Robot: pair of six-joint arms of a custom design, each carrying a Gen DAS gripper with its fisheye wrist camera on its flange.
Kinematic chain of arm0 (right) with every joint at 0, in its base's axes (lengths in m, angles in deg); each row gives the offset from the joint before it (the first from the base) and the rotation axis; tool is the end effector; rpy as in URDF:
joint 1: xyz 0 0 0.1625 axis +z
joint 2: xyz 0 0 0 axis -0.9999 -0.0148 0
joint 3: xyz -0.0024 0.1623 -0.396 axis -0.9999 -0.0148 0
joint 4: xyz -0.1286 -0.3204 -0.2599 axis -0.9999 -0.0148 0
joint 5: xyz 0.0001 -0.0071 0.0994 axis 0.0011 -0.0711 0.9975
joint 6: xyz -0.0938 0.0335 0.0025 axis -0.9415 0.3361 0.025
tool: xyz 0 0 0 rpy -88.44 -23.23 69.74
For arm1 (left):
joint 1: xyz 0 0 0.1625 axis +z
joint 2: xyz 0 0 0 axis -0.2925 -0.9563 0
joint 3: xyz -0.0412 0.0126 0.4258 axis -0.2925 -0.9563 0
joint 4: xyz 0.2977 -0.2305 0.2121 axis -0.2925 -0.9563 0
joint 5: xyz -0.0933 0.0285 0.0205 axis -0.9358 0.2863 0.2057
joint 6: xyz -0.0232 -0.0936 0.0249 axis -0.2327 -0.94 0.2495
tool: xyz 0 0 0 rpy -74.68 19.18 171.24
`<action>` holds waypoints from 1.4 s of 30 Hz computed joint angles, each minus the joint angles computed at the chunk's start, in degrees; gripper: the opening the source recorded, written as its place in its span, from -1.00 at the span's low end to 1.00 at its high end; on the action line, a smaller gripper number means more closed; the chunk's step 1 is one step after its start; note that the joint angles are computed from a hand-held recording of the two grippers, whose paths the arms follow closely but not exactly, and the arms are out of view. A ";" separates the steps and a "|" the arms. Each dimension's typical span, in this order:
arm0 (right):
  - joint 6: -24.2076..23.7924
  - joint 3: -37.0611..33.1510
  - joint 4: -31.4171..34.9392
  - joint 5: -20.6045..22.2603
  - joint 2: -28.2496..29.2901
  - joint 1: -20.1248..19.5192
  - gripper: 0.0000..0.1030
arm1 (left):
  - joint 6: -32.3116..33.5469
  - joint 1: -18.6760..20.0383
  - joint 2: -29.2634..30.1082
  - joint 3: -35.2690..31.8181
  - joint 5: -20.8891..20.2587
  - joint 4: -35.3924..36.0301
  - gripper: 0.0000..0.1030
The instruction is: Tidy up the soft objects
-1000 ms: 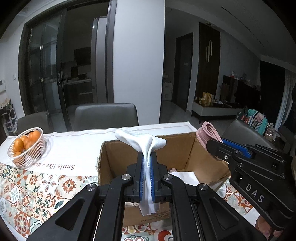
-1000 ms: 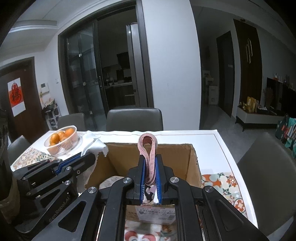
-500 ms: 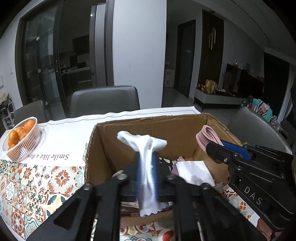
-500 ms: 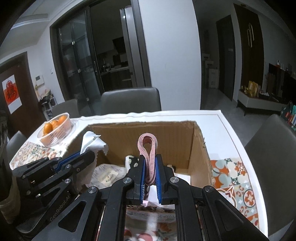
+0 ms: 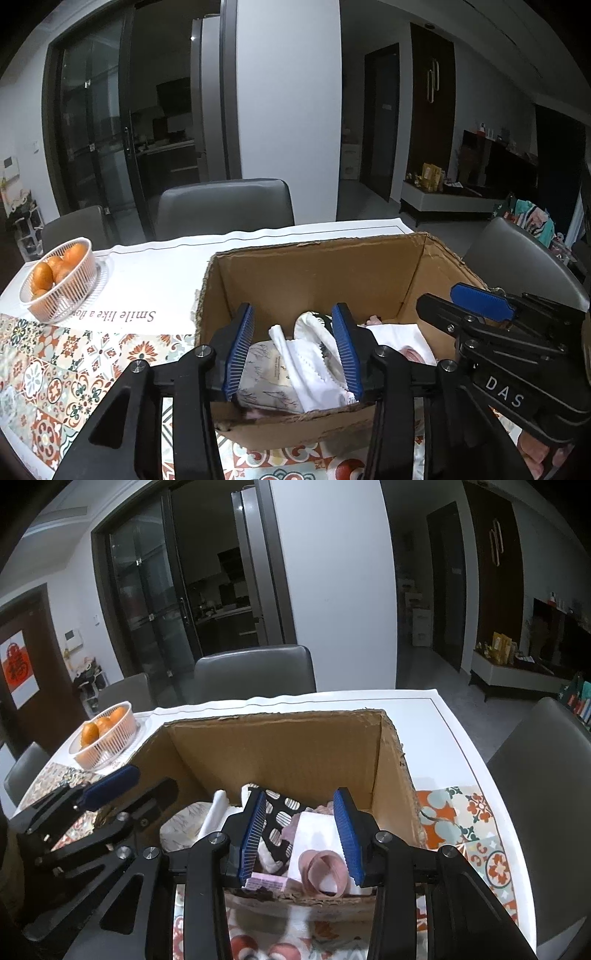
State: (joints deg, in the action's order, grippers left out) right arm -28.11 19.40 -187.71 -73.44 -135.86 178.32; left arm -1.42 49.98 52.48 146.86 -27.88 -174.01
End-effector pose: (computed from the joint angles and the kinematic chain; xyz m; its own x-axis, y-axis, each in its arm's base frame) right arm 0.1166 -0.6754 0.3741 -0.6815 -0.5404 0.4934 -0.7276 0.5726 -0.3778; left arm -0.4767 -0.5839 0.0258 -0.6676 -0.2952 -0.6835 0.4737 0.5398 -0.6959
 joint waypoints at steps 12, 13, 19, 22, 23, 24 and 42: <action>-1.02 4.92 -1.77 1.23 -5.41 -0.54 -0.13 | -30.51 -3.93 -2.29 -2.70 2.21 35.04 0.04; -1.06 5.69 -2.28 1.59 -6.28 -0.65 -0.07 | -32.80 -4.36 -2.40 -2.94 2.17 37.54 0.04; -2.15 9.76 -4.01 3.67 -11.47 -1.19 -0.02 | -50.48 -7.44 -1.86 -6.20 2.05 57.87 0.13; -2.75 11.96 -4.64 4.53 -14.39 -1.49 0.07 | -57.73 -8.99 -1.22 -8.00 1.62 66.35 0.19; -2.86 12.34 -4.60 4.65 -14.98 -1.48 0.07 | -59.55 -9.47 -1.03 -8.45 1.48 68.46 0.21; -3.19 13.04 -4.40 5.03 -16.00 -1.63 0.07 | -61.70 -10.03 -0.74 -9.06 1.15 70.90 0.24; -6.81 23.42 -1.26 10.67 -32.67 -6.99 0.38 | -76.17 -18.91 2.59 -11.16 -5.59 84.80 0.60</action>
State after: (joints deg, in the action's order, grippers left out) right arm -34.92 42.82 -188.97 -62.77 -168.53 171.33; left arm -77.59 31.07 55.07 135.70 -33.47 -89.21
